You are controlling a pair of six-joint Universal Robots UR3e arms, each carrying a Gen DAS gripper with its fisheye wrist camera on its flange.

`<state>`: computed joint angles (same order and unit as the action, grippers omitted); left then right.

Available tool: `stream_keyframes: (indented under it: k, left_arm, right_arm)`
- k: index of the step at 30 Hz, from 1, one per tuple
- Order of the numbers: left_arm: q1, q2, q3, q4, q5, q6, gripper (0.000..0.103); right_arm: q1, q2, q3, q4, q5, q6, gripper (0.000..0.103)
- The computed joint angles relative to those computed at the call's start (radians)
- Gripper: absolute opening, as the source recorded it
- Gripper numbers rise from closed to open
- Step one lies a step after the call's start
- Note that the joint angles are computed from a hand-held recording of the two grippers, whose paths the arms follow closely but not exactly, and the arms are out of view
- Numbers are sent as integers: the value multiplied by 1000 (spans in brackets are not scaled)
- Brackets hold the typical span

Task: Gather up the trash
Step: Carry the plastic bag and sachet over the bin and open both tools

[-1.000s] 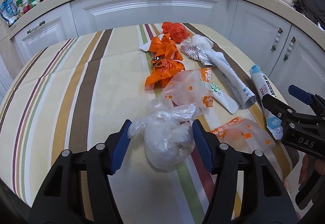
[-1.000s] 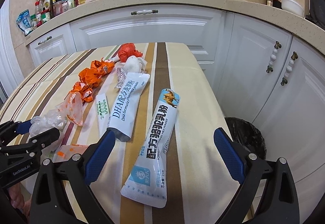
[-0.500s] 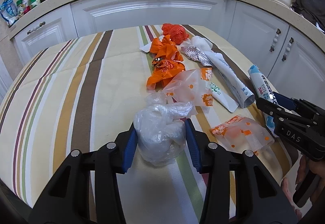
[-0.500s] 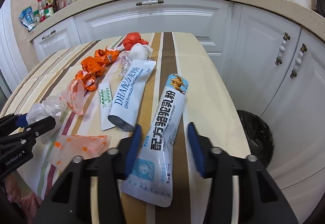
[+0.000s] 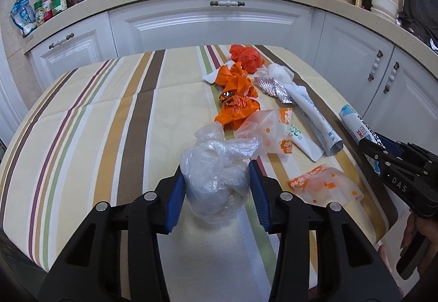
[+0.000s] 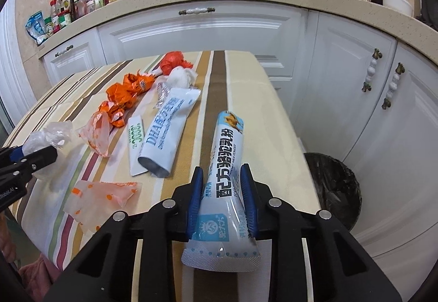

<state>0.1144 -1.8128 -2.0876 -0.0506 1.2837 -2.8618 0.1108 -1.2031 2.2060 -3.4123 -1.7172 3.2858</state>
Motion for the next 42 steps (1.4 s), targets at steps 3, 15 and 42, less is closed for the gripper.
stream_keyframes:
  k: [3,15,42]
  left_arm:
    - [-2,14,3,2,-2,-7,43]
    - [-46,-2,64,-17,12,-20,43]
    - [-68,-39,116,-46,21,-28,43]
  right_arm:
    - [-12,-21,14,-8,-9,-6,29]
    - [-66,-49,63,-53,32,-21,27]
    - [-112,-34,40,-6,132,-32,25]
